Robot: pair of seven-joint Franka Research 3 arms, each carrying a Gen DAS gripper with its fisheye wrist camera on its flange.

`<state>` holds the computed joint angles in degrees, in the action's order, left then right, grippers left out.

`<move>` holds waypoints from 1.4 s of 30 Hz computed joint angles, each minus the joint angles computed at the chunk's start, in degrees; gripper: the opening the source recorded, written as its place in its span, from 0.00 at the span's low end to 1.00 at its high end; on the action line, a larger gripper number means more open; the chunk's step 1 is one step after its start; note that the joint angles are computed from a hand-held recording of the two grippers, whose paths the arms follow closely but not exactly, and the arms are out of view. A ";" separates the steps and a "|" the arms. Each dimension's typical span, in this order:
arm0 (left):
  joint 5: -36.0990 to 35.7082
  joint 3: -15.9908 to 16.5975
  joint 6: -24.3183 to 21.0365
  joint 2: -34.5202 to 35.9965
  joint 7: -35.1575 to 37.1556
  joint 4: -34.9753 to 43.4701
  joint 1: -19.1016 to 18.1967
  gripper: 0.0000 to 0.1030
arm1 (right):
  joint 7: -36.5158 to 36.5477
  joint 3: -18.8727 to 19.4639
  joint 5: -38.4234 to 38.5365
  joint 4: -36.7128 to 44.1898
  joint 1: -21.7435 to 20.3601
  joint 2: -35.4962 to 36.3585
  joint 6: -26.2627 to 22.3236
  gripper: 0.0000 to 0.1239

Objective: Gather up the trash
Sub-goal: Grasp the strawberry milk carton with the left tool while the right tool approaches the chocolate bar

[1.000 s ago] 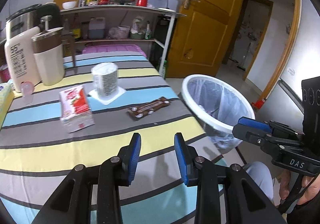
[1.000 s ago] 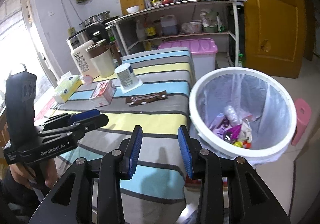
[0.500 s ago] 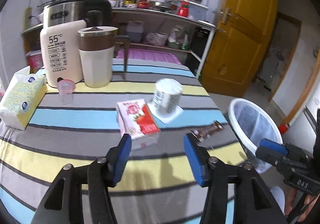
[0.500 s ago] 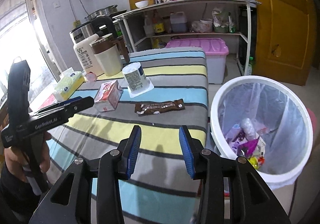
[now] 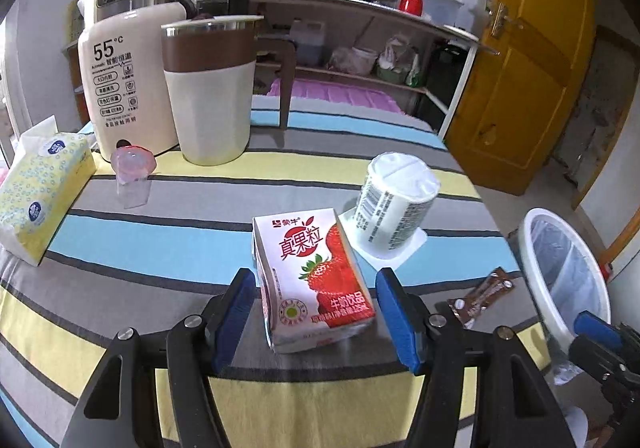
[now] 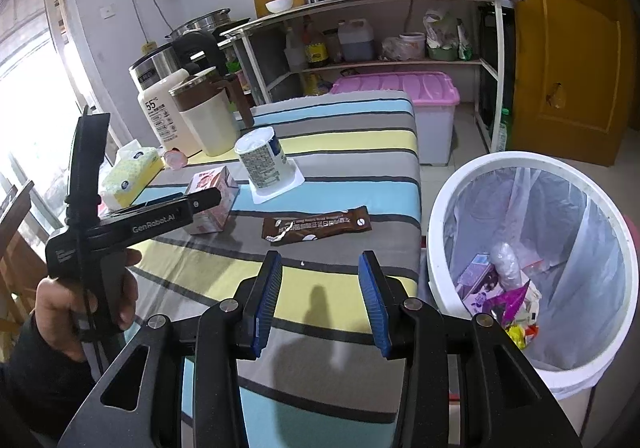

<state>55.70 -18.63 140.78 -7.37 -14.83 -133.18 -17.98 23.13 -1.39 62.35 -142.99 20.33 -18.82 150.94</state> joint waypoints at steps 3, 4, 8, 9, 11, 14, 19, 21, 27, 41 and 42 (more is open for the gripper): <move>-1.20 0.50 0.80 0.48 0.79 -0.23 0.16 0.60 | 0.55 0.30 -0.21 0.62 0.01 0.92 0.28 0.33; -1.32 0.59 1.24 0.40 0.76 -0.50 0.23 0.60 | 0.77 0.46 -0.32 0.82 0.04 1.18 0.42 0.33; -0.79 0.49 2.42 -0.37 0.28 -1.81 0.46 0.53 | 1.54 0.94 -0.57 1.51 0.25 1.95 0.73 0.33; -0.53 0.35 2.61 -0.77 0.08 -2.20 0.45 0.52 | 1.99 1.21 -0.85 1.88 0.32 2.38 0.98 0.33; -0.27 0.01 2.91 -1.65 -0.31 -2.95 0.38 0.51 | 2.77 1.61 -1.38 2.60 0.49 3.26 1.25 0.33; -0.58 -0.35 3.77 -3.41 -0.71 -4.69 0.42 0.51 | 4.33 2.29 -2.29 4.05 0.75 5.11 1.39 0.33; -1.86 -1.13 5.03 -6.91 -1.53 -7.99 0.76 0.50 | 6.16 4.16 -2.80 6.60 1.85 8.34 3.69 0.33; -2.52 -1.50 5.34 -8.09 -1.72 -8.98 1.00 0.50 | 6.99 5.24 -3.69 7.67 2.43 9.90 6.05 0.33; -3.81 -2.19 6.51 -11.15 -2.27 -11.81 2.04 0.50 | 16.33 8.42 -16.98 9.82 3.17 15.63 13.54 0.33; -4.46 -4.01 7.41 -12.62 -3.05 -13.06 3.30 0.50 | 11.01 2.63 -19.08 -1.14 6.84 4.88 12.34 0.33; -4.46 -4.07 7.42 -12.66 -3.08 -13.11 3.25 0.50 | 10.03 1.71 -17.04 -1.27 6.98 4.05 10.99 0.33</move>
<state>51.24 -22.70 148.20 -20.03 -17.91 -146.29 -14.73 33.16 0.32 45.31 -144.26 27.30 -14.77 161.93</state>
